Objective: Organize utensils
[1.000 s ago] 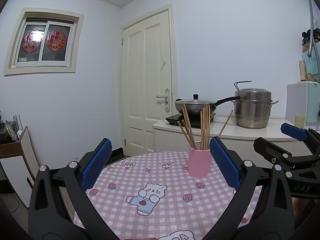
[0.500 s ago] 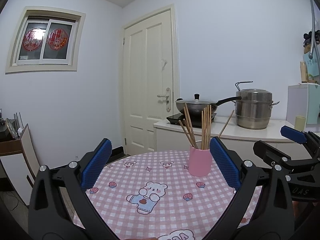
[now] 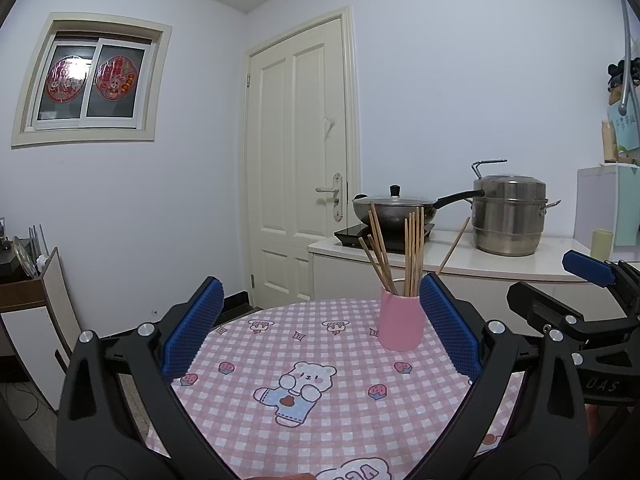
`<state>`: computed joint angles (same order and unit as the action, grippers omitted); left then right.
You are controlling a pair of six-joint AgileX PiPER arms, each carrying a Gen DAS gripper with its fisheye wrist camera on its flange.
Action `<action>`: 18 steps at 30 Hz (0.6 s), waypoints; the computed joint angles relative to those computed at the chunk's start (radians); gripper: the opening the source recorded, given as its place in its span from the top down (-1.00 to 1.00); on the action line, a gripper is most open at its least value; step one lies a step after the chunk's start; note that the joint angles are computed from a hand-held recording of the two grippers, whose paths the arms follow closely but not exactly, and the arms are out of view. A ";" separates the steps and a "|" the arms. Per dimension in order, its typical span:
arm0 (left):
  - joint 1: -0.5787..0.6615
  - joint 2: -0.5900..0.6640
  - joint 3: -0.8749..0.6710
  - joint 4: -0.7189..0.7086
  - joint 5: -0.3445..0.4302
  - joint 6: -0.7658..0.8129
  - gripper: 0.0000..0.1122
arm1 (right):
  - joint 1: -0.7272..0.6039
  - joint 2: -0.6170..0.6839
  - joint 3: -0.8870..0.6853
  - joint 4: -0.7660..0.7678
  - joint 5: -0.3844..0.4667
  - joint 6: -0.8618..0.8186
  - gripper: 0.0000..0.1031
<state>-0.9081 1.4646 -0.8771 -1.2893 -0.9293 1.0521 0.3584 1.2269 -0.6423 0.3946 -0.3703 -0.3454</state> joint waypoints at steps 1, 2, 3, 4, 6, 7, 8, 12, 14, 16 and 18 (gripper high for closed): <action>0.001 0.002 -0.002 0.001 0.002 0.000 -0.72 | -0.001 0.003 -0.004 -0.002 0.004 0.002 -0.84; 0.000 0.003 -0.002 0.000 0.002 0.001 -0.72 | -0.004 0.006 -0.007 -0.009 0.006 0.008 -0.84; -0.001 0.002 -0.001 0.001 0.001 0.000 -0.72 | -0.004 0.007 -0.007 -0.009 0.007 0.008 -0.84; -0.001 0.000 0.002 0.003 0.000 -0.001 -0.72 | -0.004 0.008 -0.008 -0.009 0.007 0.008 -0.84; -0.002 0.001 0.002 0.005 -0.001 -0.003 -0.72 | -0.004 0.009 -0.009 -0.007 0.010 0.005 -0.84; -0.003 0.002 0.002 0.006 -0.001 -0.003 -0.72 | -0.003 0.009 -0.008 -0.006 0.009 0.005 -0.84; -0.003 0.002 0.002 0.005 -0.003 -0.002 -0.72 | -0.003 0.009 -0.008 -0.006 0.009 0.005 -0.84; -0.006 0.004 0.001 -0.002 -0.010 0.005 -0.72 | -0.003 0.009 -0.008 -0.004 0.008 0.002 -0.84; -0.006 0.004 0.001 -0.002 -0.014 0.004 -0.72 | -0.003 0.009 -0.009 -0.009 0.009 0.008 -0.84; -0.004 0.002 0.002 0.000 -0.014 0.001 -0.72 | -0.003 0.009 -0.008 -0.006 0.009 0.005 -0.84; -0.003 0.002 0.003 0.002 -0.015 0.000 -0.72 | -0.002 0.009 -0.008 -0.005 0.009 0.003 -0.84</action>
